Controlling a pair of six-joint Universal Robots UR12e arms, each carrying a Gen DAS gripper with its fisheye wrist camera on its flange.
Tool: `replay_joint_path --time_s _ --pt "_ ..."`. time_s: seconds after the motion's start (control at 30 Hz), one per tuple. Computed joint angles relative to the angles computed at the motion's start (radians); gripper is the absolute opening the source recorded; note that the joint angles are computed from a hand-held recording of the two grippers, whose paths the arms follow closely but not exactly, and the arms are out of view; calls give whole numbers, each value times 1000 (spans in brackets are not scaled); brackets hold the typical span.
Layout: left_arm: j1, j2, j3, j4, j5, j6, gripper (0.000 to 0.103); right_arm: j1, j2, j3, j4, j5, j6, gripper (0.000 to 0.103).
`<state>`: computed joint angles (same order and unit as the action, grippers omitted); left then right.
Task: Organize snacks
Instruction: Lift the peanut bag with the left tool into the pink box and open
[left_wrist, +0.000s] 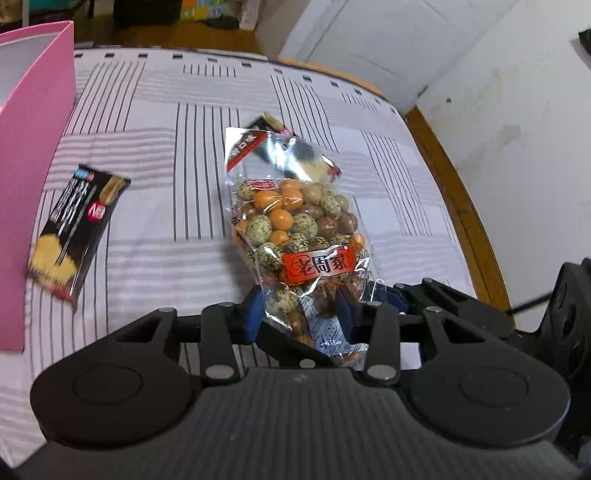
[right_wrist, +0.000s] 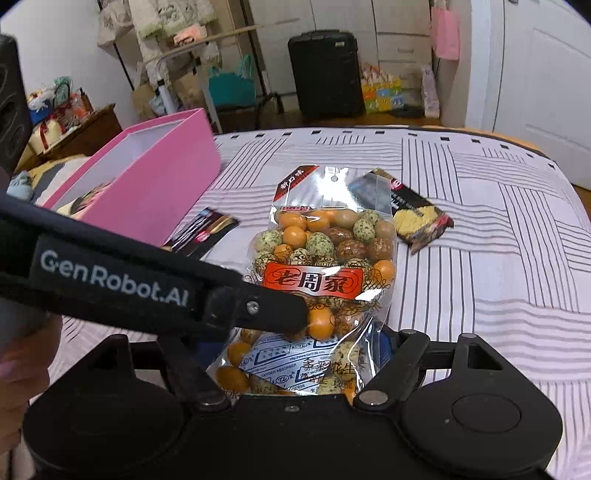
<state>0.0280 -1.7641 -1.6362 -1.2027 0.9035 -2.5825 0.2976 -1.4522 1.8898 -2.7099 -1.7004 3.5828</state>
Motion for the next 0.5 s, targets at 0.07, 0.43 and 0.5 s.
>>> replay_joint_path --time_s 0.07,0.43,0.5 --pt "5 17 4 -29 13 37 42 13 -11 -6 14 -7 -2 82" --pt "84 104 -12 -105 -27 84 42 66 -37 -59 74 -12 -60 82" --pt "97 115 -17 -100 -32 86 42 79 -30 -78 79 -24 -79 82"
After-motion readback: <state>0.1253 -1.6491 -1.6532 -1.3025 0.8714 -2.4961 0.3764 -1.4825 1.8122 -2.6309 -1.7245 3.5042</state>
